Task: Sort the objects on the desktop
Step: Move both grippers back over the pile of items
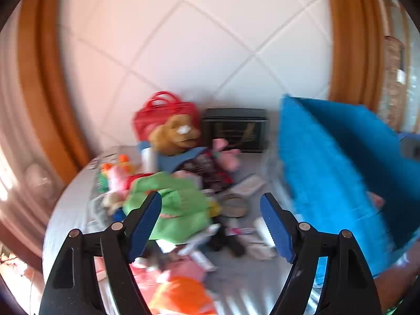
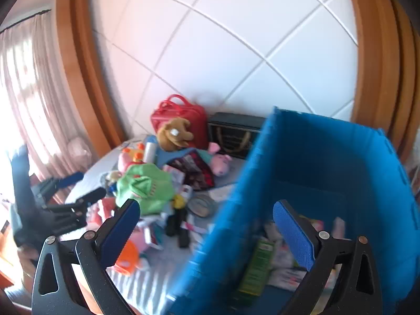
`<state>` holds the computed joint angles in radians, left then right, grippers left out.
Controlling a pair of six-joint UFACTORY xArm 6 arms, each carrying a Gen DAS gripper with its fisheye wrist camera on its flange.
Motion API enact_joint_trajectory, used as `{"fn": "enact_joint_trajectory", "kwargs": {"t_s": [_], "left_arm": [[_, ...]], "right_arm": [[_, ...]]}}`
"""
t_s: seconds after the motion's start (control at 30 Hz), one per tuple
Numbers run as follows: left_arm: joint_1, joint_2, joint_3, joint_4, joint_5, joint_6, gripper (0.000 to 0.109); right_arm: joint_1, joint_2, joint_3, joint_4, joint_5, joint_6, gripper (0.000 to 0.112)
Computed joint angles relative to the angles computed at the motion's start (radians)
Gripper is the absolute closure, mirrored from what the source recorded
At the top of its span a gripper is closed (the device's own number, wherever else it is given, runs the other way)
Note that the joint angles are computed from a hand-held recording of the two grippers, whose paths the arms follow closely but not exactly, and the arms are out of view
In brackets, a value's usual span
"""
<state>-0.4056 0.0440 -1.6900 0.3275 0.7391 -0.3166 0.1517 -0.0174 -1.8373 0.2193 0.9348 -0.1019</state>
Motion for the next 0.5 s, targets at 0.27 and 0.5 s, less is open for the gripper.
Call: {"fn": "enact_joint_trajectory", "kwargs": {"t_s": [0.27,0.5], "left_arm": [[0.288,-0.114,0.329,-0.049,-0.100,0.002,0.031],[0.503,-0.060,0.434,-0.178,-0.114,0.113,0.031]], "right_arm": [[0.175,0.132,-0.065,-0.184,-0.058,0.196,0.009],[0.250,0.243,-0.070,-0.248,-0.073,0.317,0.009]]}}
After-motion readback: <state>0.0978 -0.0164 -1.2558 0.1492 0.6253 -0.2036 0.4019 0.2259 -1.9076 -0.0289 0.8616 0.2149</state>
